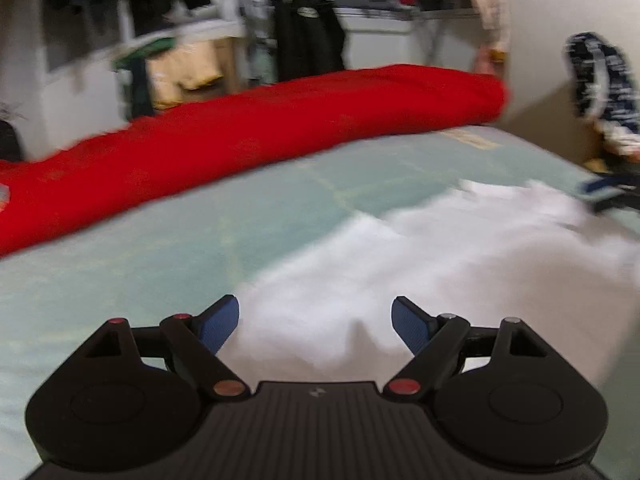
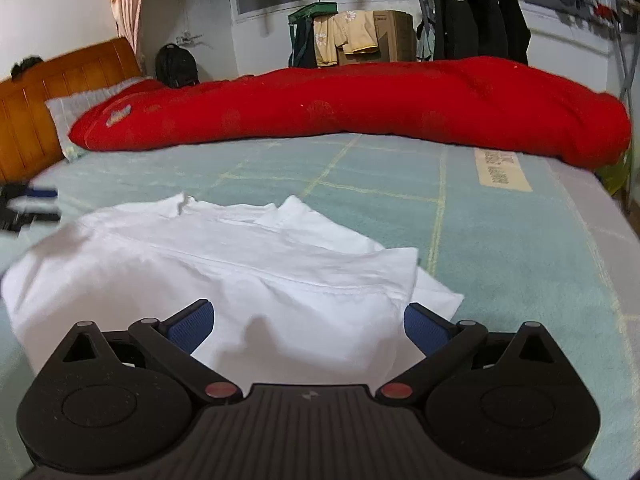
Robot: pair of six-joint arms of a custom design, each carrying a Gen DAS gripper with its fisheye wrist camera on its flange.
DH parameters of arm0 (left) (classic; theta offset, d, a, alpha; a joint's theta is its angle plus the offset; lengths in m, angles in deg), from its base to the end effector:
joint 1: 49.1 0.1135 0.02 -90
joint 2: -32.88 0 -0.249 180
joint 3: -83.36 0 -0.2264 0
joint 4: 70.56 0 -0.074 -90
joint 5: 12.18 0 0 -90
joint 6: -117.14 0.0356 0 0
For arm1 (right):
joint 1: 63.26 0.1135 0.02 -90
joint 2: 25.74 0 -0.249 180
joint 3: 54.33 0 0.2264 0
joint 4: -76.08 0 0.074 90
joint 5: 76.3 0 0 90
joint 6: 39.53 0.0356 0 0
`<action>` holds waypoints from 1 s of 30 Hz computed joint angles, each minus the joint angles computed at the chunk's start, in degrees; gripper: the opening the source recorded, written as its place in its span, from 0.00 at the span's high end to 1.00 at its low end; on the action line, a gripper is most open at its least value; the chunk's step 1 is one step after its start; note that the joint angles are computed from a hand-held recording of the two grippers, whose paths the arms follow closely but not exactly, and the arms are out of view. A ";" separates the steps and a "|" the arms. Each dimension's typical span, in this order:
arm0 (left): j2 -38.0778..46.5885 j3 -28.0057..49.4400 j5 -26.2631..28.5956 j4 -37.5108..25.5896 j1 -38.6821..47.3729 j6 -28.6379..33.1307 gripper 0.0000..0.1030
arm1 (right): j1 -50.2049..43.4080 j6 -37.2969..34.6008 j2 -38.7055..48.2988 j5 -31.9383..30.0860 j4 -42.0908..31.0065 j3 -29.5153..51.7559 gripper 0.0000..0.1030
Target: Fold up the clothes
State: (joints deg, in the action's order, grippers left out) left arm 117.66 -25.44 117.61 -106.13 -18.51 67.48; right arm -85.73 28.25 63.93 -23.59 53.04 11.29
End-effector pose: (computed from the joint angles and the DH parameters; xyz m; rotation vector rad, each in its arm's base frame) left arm 0.2558 0.1248 0.2316 0.4772 2.1438 -0.1713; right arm 0.2808 -0.0928 0.1953 -0.2865 2.1972 0.3573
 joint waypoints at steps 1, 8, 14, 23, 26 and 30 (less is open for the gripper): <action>-0.59 -0.36 2.31 -3.97 1.58 2.01 0.20 | 0.01 0.20 -0.38 -0.22 0.01 -0.33 0.00; -5.57 -5.20 5.70 -13.02 13.10 11.38 0.23 | -1.02 -0.76 -5.99 -2.33 -2.21 -3.88 0.00; 2.95 -0.87 8.19 -21.86 19.41 15.45 0.61 | -3.92 -3.18 -12.70 -3.87 -7.50 -7.64 0.00; 4.39 -1.05 7.56 -21.27 21.99 15.75 0.94 | -6.26 -4.25 -19.67 -3.86 -13.82 -10.94 0.00; 1.24 -1.00 7.09 -21.53 22.78 15.45 0.97 | -6.65 -4.91 -21.47 -3.25 -15.29 -11.49 0.00; 1.86 4.18 14.13 -29.35 24.52 15.75 0.96 | -6.37 -5.15 -23.40 -3.63 -16.63 -12.32 0.00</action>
